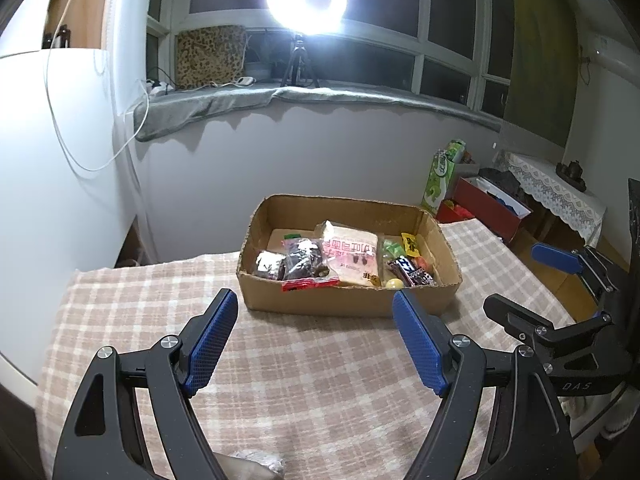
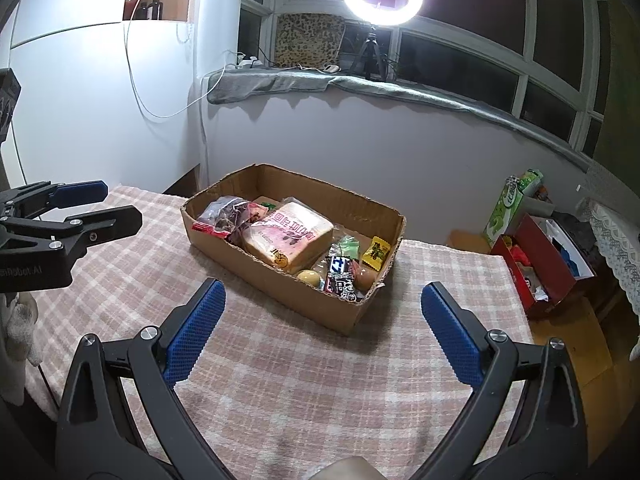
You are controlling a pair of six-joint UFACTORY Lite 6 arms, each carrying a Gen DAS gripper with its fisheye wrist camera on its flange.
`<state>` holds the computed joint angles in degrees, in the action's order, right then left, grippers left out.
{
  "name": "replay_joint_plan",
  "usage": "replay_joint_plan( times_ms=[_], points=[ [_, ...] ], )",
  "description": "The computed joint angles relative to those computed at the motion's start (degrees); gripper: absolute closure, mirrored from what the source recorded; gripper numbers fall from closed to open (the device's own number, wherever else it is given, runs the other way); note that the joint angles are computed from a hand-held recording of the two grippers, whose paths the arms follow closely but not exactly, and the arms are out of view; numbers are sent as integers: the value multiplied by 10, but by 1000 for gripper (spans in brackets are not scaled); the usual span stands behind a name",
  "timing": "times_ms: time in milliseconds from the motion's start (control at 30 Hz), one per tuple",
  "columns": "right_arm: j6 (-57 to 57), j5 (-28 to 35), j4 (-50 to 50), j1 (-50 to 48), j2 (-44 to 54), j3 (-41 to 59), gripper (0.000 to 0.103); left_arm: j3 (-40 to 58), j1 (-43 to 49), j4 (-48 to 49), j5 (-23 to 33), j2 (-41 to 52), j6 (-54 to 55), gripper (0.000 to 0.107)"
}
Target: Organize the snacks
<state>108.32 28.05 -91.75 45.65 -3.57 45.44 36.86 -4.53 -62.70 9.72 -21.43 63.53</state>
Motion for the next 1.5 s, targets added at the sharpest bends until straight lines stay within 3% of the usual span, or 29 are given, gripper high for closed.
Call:
replay_joint_plan(
  times_ms=[1067,1500],
  points=[
    [20,-14,-12,-11,-3,-20,3,-3,-22,90,-1,-13,-99,27],
    [21,-11,-11,-9,-2,-22,3,-8,-19,7,-11,2,-12,27]
  ],
)
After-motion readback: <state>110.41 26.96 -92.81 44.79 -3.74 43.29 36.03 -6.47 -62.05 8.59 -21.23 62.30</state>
